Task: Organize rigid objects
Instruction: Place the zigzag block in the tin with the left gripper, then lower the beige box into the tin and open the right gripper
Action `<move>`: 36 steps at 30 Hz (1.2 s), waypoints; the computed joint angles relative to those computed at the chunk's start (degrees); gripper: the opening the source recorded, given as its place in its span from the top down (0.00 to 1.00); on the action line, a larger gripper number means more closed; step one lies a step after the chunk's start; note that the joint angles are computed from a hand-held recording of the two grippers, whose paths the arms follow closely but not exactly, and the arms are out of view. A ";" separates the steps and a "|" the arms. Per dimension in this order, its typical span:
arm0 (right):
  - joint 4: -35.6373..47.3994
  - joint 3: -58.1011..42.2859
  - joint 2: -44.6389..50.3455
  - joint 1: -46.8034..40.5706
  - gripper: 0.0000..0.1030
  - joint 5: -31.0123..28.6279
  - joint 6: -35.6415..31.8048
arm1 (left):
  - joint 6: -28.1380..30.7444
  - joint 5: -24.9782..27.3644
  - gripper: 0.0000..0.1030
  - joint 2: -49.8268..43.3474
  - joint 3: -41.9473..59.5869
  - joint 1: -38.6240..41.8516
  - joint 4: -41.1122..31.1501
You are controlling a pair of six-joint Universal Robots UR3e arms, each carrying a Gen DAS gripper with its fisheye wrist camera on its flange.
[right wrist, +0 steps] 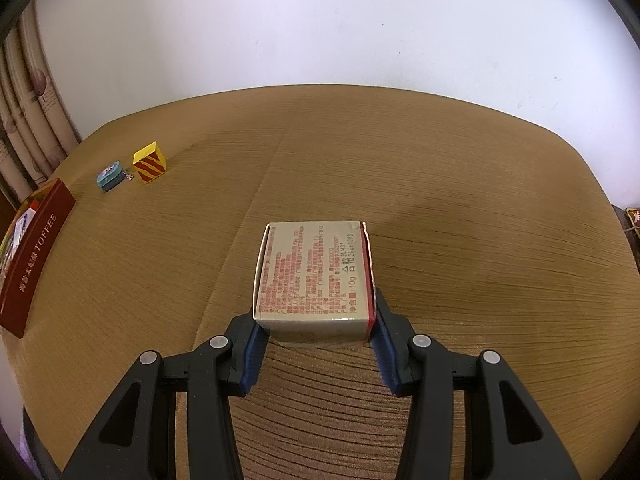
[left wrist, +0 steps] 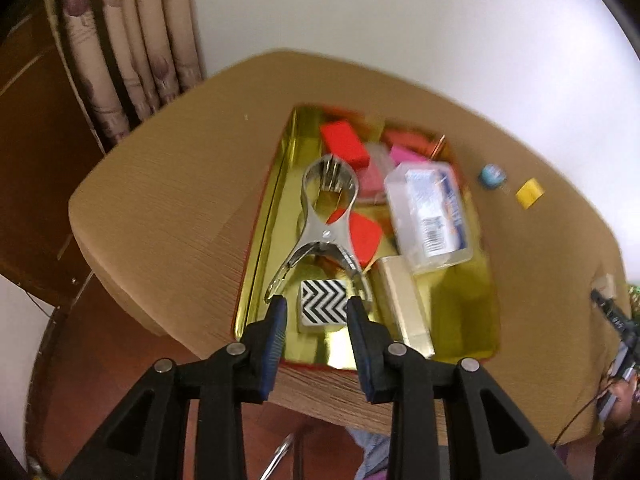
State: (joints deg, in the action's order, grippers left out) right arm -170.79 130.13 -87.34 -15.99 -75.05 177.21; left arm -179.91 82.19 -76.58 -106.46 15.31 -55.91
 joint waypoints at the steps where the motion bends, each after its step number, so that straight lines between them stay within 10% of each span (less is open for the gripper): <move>1: 1.26 0.75 -1.44 -1.04 0.58 1.20 -0.12 | -0.16 -0.20 0.70 2.56 -1.82 0.27 1.06; 8: 13.86 2.80 -12.85 -5.86 0.58 11.77 2.43 | 1.16 1.90 0.67 15.25 -11.61 -0.09 6.99; 15: 21.04 -12.00 -13.89 10.56 0.58 11.80 8.27 | 4.35 -3.15 0.67 20.52 -15.82 6.14 5.59; 24: 31.16 -55.29 16.97 37.80 0.58 6.58 13.43 | 8.38 -13.16 0.67 25.65 -17.87 16.73 -1.99; 36: 52.12 -96.55 44.54 48.92 0.57 -3.72 11.91 | 14.78 -24.45 0.65 30.29 -17.90 27.43 -14.08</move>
